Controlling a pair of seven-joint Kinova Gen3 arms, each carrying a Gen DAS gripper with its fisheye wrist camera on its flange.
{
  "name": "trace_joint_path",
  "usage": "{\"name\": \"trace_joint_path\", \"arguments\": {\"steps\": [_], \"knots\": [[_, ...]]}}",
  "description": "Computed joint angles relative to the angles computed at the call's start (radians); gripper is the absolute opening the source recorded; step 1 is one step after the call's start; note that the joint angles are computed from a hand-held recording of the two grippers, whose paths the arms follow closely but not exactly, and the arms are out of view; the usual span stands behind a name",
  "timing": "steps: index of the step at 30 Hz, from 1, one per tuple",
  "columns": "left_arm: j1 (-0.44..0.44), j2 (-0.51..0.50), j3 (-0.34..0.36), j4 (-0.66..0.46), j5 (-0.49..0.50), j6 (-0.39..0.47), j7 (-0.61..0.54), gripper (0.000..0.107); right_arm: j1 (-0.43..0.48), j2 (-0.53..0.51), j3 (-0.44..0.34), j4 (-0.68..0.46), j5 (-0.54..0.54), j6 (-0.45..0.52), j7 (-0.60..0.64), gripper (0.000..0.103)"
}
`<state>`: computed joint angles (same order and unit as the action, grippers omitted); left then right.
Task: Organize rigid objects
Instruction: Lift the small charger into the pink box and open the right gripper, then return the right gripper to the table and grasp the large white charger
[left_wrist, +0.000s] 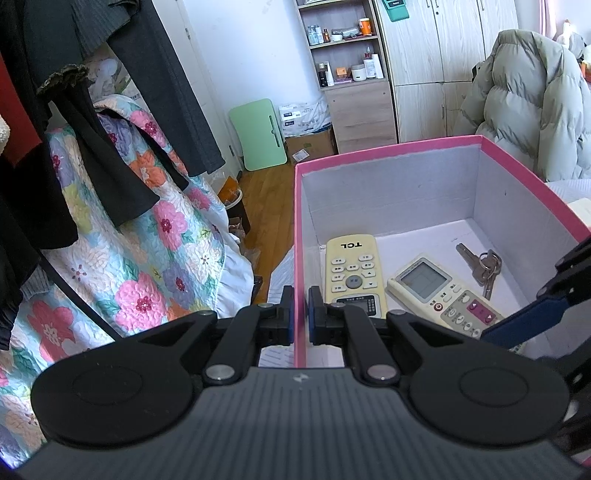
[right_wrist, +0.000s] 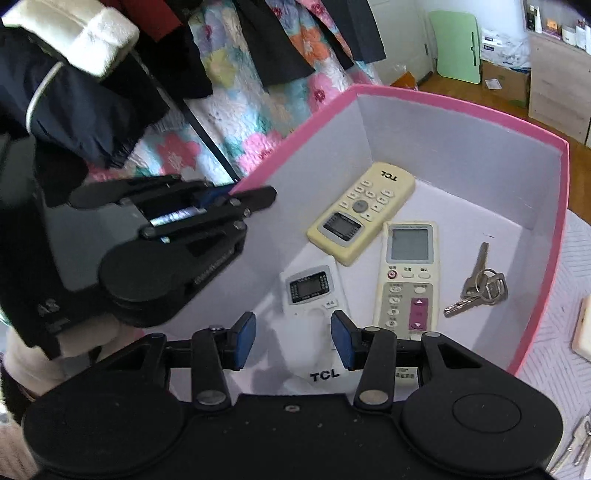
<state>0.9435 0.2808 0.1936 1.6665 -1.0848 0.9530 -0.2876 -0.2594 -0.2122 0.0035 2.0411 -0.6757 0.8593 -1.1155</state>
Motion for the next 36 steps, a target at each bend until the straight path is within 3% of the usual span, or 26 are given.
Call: {"name": "trace_joint_path", "arguments": {"steps": [7,13,19,22,25,28,36], "knots": [[0.000,0.002,0.002,-0.009,0.005,0.015,-0.022,0.006,0.036,-0.121,0.074,0.018,0.001,0.023,0.016,0.052],[0.002,0.002,0.002,-0.012,0.005,0.016,-0.027,0.006,0.137,-0.290,0.145,0.031,0.185,0.087,-0.070,0.053],[0.012,0.003,0.002,-0.004,-0.018,0.019,-0.008,0.006,0.174,-0.341,0.306,0.064,0.259,0.143,-0.096,0.054],[0.013,0.008,0.003,-0.008,-0.019,0.026,-0.012,0.006,0.210,-0.337,0.296,0.094,0.318,0.118,-0.101,0.055],[0.012,0.006,0.002,-0.005,-0.019,0.016,-0.007,0.006,0.283,-0.325,0.218,0.146,0.404,0.041,-0.154,0.057],[0.015,0.010,0.001,-0.009,-0.022,0.025,-0.003,0.006,0.336,-0.325,0.151,0.202,0.498,-0.046,-0.211,0.067],[0.024,0.019,-0.002,-0.017,-0.024,0.036,-0.015,0.006,0.332,-0.276,0.162,0.280,0.587,-0.219,-0.257,0.072]]}}
